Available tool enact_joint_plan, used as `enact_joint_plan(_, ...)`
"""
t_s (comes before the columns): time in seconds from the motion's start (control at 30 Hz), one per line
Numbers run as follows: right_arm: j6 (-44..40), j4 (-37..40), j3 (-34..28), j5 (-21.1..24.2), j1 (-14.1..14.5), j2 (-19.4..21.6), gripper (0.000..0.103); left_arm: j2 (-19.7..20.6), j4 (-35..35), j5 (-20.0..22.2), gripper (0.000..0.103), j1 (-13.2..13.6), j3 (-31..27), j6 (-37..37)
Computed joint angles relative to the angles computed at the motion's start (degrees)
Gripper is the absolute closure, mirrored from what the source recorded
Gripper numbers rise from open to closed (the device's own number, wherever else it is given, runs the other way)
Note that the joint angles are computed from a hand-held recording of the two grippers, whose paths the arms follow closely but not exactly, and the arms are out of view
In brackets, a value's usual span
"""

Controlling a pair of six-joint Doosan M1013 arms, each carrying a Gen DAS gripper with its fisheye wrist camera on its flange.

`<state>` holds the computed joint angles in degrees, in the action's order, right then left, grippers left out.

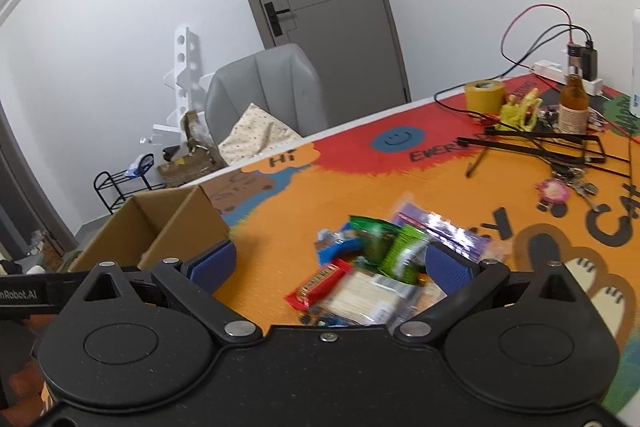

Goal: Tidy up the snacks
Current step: 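Move both grippers back toward the snack pile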

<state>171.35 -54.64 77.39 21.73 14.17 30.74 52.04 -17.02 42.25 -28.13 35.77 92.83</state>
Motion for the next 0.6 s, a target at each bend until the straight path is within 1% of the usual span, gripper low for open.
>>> enact_joint_plan(0.1,-1.30,1.05,0.99,0.34,-0.29,-0.63,0.000,-0.31,-1.03,-0.65,0.000,-0.34,0.74,1.05)
enact_joint_plan(0.2,-2.08,1.43,2.06,0.54,-0.67,-1.22,0.000,-0.10,-0.86,-0.10,0.000,-0.79,0.31,1.65)
enact_joint_plan(0.47,-1.71,1.69,4.80,1.38,-1.66,-2.65,0.000,-0.31,-0.70,-1.00,0.000,-2.18,1.11,2.34)
enact_joint_plan(0.57,-2.35,2.26,5.73,1.37,-2.08,-2.98,0.006,-0.19,-1.51,-1.01,0.001,-2.47,1.28,2.74)
enact_joint_plan(0.6,-2.71,2.80,6.07,1.13,-2.26,-3.10,0.011,-0.09,-2.07,-0.81,0.001,-2.56,1.29,3.15)
